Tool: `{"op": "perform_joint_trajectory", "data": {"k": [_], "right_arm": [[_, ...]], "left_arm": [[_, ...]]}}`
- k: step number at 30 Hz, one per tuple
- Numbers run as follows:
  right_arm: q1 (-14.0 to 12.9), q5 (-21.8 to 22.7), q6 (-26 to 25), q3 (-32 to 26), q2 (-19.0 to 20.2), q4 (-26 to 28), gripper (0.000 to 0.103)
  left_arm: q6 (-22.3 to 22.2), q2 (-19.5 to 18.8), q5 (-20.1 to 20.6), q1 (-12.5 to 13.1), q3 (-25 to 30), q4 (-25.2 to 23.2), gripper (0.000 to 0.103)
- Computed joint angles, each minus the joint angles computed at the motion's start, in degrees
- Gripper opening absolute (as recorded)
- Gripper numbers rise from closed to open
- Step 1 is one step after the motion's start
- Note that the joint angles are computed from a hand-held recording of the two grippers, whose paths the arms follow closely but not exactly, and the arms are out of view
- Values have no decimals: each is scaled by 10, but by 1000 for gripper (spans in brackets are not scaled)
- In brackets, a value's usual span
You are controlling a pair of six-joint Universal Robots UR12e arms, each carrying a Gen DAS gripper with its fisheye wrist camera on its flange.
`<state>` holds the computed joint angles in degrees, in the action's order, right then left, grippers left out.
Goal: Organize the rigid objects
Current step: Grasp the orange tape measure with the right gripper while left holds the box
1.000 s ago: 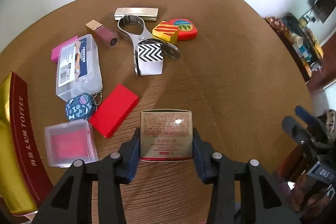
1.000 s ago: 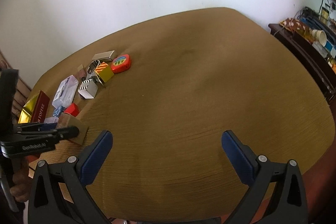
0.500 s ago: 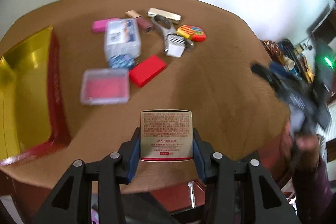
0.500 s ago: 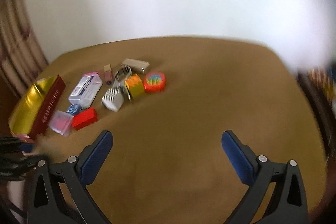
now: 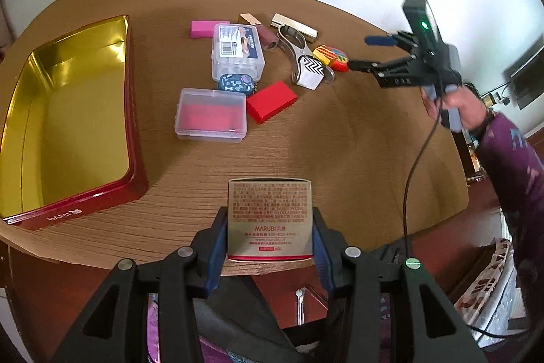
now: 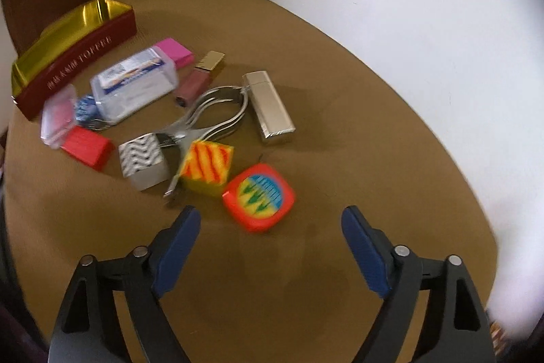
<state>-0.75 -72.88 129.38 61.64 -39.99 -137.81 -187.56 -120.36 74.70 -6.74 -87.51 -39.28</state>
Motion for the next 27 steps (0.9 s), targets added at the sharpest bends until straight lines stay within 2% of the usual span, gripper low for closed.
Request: {"op": "perform_joint_trajectory", "data": {"k": [3,7,10,11,13,14,17,21,24,27], "right_arm": [[4,9,-39,-54,23,88,83],[14,-31,-103,-94,45,143,83],[20,-43,-127,-114,57,176,81],[21,-46,-127,-122,61,189,76],[18,-19,-105,-152,73,248,57],[16,-13,-100,-158,75,255,48],[14,-6,-58,-120,60,212,48],[6,-8,3,-41,25,134,48],[-3,-4,41,24,-5,84,48],[-14,1,89,84,-32,26,48]], "left_arm": [[-5,-1,1,0,7,-11,45],[-11,-4,7,0,15,-19,45],[-12,-2,6,0,17,-20,45],[-13,-2,8,0,19,-20,45],[-13,-1,13,-1,19,-19,45],[-14,0,14,-1,19,-17,45],[-21,5,21,2,15,-4,45],[-32,19,40,9,4,28,45],[-39,30,69,22,0,48,45],[-44,27,106,39,12,39,45]]}}
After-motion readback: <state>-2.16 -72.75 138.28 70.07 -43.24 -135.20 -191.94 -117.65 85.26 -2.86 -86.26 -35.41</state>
